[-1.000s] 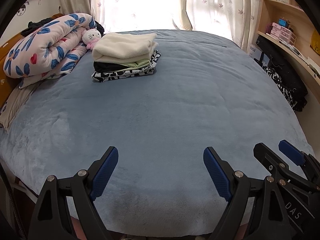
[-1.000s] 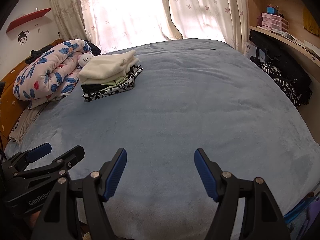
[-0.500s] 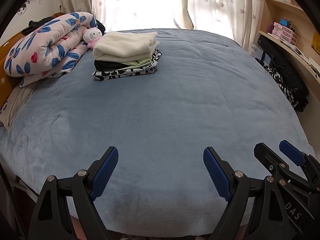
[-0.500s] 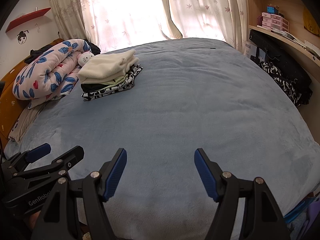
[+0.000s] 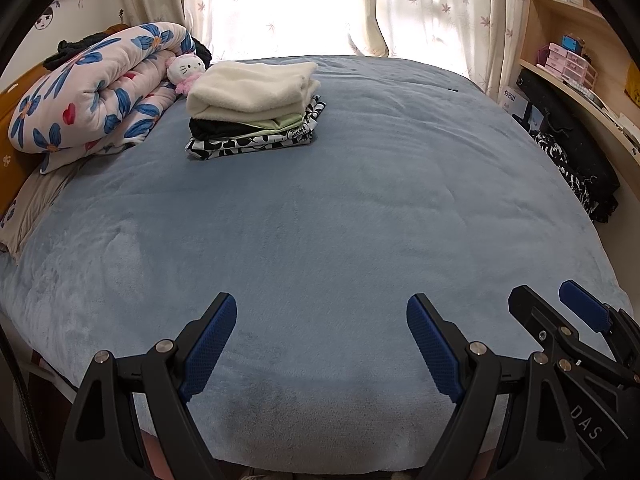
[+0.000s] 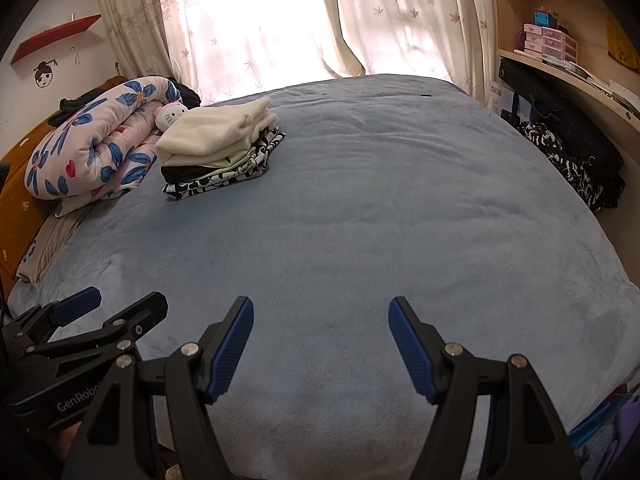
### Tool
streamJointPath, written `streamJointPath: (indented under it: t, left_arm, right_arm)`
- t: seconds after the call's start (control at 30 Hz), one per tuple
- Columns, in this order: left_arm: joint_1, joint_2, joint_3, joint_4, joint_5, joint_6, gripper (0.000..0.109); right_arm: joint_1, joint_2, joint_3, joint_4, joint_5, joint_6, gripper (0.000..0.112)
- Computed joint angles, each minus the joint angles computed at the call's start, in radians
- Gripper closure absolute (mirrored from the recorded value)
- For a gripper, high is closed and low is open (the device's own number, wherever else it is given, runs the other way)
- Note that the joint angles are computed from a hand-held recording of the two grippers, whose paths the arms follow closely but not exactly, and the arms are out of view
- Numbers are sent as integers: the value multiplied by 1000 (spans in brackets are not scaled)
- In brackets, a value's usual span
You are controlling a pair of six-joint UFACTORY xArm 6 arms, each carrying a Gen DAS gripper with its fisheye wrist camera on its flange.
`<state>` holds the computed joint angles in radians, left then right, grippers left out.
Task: Fold large clothes
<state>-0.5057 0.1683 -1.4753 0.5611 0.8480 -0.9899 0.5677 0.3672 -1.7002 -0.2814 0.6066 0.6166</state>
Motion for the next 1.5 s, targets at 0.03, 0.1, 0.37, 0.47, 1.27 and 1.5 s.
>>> streamJointPath:
  t: [0.03, 0.1, 0.37, 0.47, 1.27, 1.5]
  left_arm:
    - [0, 2, -2, 0, 1, 0, 23]
    - [0, 1, -1, 1, 1, -1, 23]
    - [0, 0, 0, 3, -1, -1, 23]
    - [2, -4, 9, 7, -7, -4, 23]
    - [3, 1, 10, -3, 1, 3, 23]
    - [5, 0, 14, -9, 3, 6, 23]
  right_arm:
    - [0, 1, -1, -1, 1, 1, 42]
    - [0, 0, 0, -1, -1, 1, 42]
    - [0, 0, 2, 0, -3, 1, 42]
    - [-1, -1, 3, 2, -4, -2, 42]
    - [-2, -8, 24, 1, -10, 2, 42]
    - [-2, -8, 27, 1, -11, 4, 42]
